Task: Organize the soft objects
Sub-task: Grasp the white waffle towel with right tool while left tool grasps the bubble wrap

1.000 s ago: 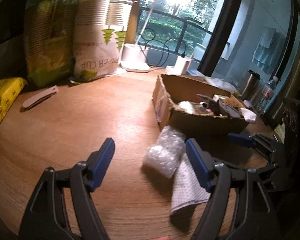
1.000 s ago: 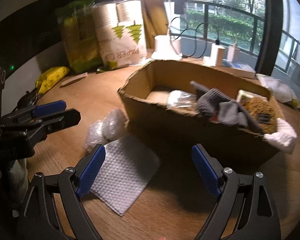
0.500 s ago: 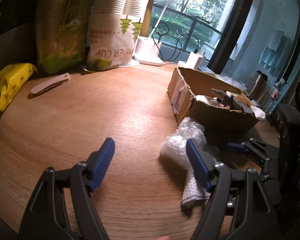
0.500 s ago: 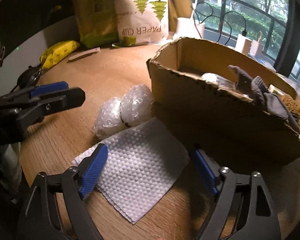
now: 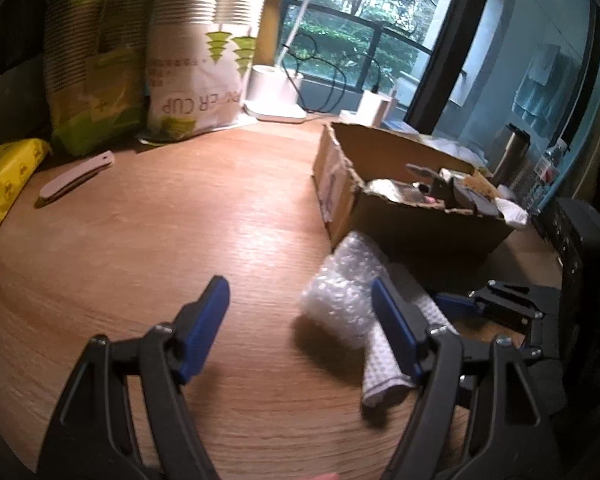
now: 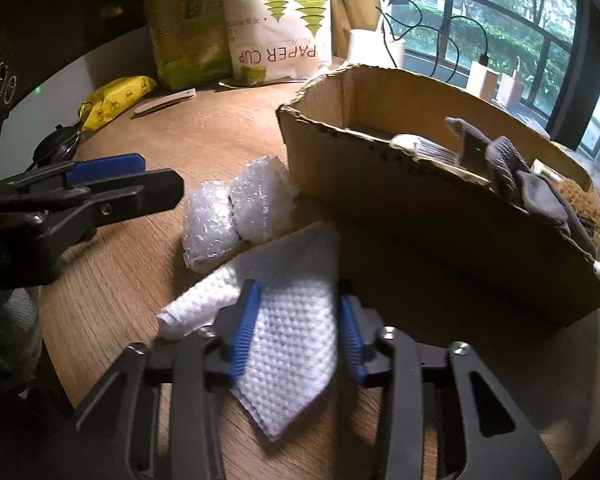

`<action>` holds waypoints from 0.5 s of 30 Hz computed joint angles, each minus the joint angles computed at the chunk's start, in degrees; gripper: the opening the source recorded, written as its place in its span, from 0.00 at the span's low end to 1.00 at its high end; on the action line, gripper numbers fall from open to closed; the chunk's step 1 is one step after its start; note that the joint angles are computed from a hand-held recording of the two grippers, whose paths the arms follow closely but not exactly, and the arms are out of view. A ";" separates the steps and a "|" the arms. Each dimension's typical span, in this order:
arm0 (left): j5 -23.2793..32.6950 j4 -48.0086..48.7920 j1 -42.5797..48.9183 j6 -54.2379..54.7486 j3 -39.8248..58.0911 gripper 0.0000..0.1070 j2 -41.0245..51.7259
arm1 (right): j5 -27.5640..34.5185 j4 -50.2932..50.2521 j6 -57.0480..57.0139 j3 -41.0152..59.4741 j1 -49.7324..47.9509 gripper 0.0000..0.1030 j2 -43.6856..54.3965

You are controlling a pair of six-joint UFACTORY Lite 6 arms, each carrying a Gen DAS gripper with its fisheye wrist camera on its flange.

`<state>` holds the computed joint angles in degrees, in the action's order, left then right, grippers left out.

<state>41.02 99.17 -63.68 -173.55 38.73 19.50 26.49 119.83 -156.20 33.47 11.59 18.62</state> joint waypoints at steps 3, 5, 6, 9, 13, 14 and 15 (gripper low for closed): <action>-1.35 -0.50 0.98 3.17 3.54 0.70 2.39 | 1.08 -3.41 1.69 0.29 -2.28 0.25 0.28; -2.15 -0.83 1.79 4.87 5.38 0.70 3.72 | 1.63 -5.81 2.87 0.63 -4.03 0.19 0.47; -2.81 -1.43 2.40 6.37 6.89 0.70 4.80 | 1.93 -6.96 3.57 0.82 -4.83 0.17 0.60; -4.24 -1.88 3.72 8.67 9.76 0.70 7.04 | 2.83 -10.91 6.05 1.70 -7.74 0.14 1.16; -6.95 -2.82 5.53 12.18 14.04 0.70 10.65 | 4.40 -15.91 9.30 3.29 -11.63 0.14 2.53; -7.52 -3.35 5.78 13.07 14.93 0.70 11.45 | 4.67 -16.69 9.78 3.55 -12.46 0.14 2.70; -8.18 -5.13 6.13 15.52 16.38 0.70 12.56 | 4.90 -17.18 10.01 3.71 -13.05 0.14 2.81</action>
